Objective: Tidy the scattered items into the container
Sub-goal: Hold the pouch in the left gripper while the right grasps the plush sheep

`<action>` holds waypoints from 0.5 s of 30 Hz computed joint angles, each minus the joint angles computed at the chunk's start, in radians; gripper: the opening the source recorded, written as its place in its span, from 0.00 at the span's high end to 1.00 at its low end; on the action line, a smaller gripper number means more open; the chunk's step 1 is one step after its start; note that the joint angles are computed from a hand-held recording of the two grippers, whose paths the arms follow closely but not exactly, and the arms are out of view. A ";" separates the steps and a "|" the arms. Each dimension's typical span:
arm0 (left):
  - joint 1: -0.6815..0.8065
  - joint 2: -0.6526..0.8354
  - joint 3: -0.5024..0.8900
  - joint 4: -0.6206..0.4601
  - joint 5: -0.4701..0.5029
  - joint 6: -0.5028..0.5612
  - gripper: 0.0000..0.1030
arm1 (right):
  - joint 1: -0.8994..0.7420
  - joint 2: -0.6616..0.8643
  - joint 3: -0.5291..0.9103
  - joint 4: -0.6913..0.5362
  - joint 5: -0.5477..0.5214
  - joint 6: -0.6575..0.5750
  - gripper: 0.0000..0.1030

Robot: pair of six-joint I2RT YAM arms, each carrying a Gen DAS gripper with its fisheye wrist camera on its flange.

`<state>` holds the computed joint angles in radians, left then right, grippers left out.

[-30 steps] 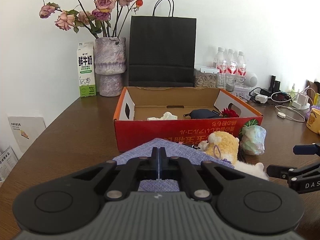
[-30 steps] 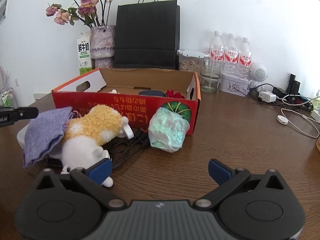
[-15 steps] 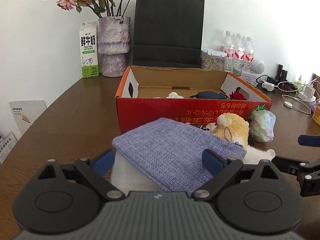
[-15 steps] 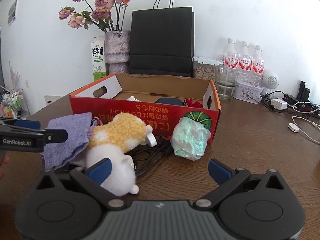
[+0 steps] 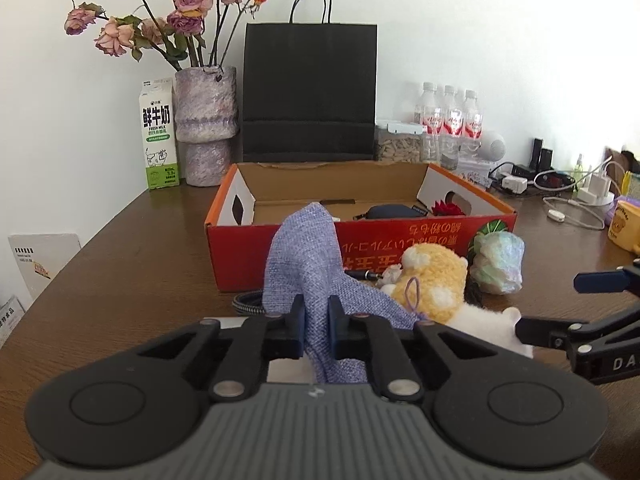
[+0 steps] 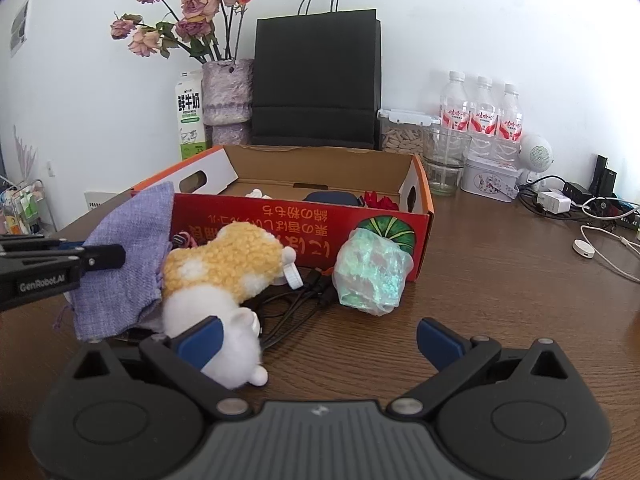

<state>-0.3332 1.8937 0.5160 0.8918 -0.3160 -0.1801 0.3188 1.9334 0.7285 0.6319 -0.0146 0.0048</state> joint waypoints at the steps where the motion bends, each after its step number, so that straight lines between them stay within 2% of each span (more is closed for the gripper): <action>1: 0.005 -0.019 -0.019 0.021 0.007 0.000 0.90 | 0.002 -0.001 0.000 0.000 0.003 0.001 0.00; 9: 0.053 -0.203 -0.137 0.064 0.046 -0.010 0.91 | 0.034 0.001 0.033 -0.017 -0.013 -0.015 0.00; 15: 0.074 -0.251 -0.204 0.094 0.062 -0.008 0.91 | 0.086 0.056 0.140 -0.098 -0.042 -0.052 0.00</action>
<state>-0.2588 1.6424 0.3118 0.9860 -0.2537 -0.1880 0.4043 1.9891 0.8685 0.5338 -0.0571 -0.0473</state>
